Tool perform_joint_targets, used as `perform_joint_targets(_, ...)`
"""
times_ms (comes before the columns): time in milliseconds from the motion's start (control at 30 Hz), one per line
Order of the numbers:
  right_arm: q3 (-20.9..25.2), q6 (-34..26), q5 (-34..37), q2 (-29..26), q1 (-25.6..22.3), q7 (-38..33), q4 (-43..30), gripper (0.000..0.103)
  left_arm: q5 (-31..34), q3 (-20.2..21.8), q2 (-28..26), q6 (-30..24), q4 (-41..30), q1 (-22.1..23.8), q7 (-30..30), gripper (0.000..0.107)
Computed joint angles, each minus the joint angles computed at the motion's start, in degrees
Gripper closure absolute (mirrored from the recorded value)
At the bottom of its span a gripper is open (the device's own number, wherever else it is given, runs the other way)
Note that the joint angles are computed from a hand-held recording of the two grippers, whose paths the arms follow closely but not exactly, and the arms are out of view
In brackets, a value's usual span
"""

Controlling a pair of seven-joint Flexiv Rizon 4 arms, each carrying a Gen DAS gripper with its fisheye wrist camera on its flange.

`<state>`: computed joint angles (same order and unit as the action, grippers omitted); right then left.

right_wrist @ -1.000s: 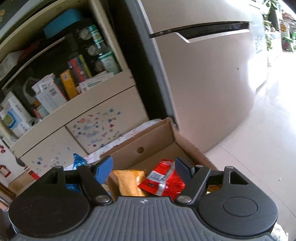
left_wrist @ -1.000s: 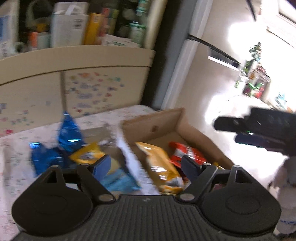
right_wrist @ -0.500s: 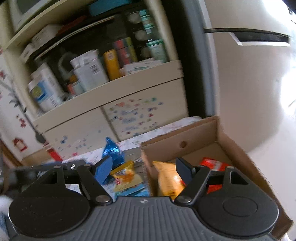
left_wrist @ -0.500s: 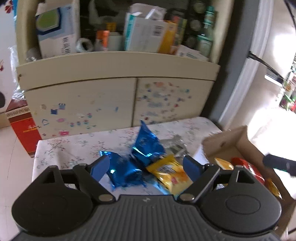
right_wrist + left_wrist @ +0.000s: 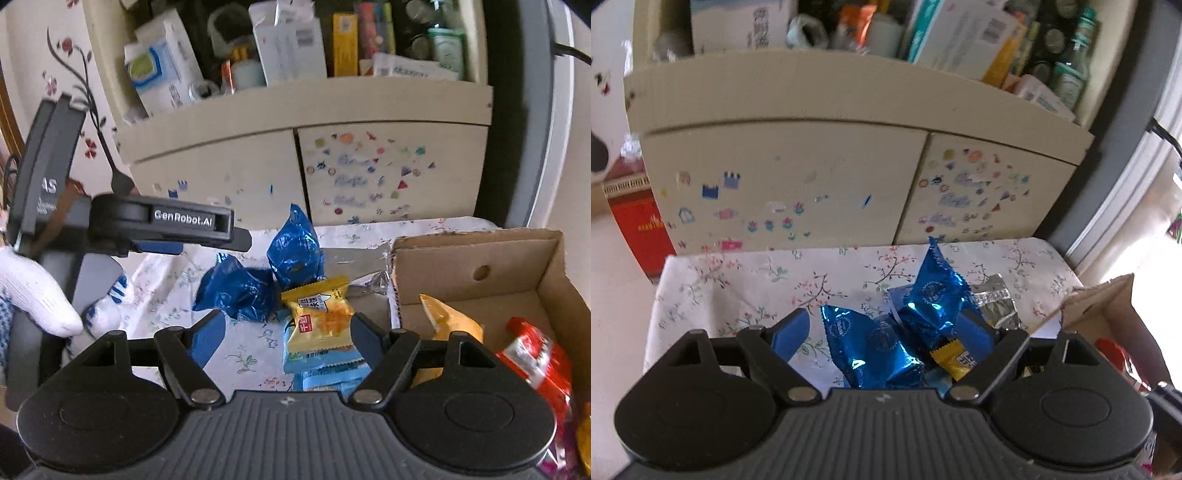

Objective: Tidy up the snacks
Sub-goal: 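Lower the right gripper onto a yellow waffle packet while the left gripper lowers onto a blue foil packet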

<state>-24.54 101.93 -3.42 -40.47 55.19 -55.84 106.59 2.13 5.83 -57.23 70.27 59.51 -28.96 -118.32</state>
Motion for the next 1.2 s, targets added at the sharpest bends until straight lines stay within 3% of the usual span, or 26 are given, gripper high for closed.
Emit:
perform_joint_targets(267,-4.76,-5.02,-3.32,-5.02,1.84,3.42,-4.82,0.031,0.08,-0.07,-3.23,-2.92,-3.85,0.65,0.31,0.020)
perform_joint_targets(500,-3.37,-8.19,-8.52,-7.13,-0.78,6.33,-8.64,0.039,-0.74,-1.93,-5.51,-2.06,-6.41,1.37,3.07,0.020)
perform_joint_targets(700,-4.23,-10.28,-13.26,-8.27,-0.73,9.04,-9.86,0.040,-1.13,-1.38,-7.61,-4.54,-9.39,0.92,3.94,0.020)
perform_joint_targets(800,-3.84,-9.96,-14.72,-8.03,-1.12,9.91,-9.42,0.047,-0.79,-0.75,-7.80,-6.18,-9.71,0.78,3.38,0.023)
perform_joint_targets(1000,1.23,-7.87,-16.00,-6.59,-4.80,8.34,-8.67,0.059,-1.65,-2.42,-5.82,-6.33,-5.74,2.08,3.32,0.040)
perform_joint_targets(1200,11.03,-6.13,-15.72,-4.90,-11.97,4.29,-8.26,0.060,-2.14,-3.89,-2.93,-5.38,-0.64,3.34,5.06,0.041)
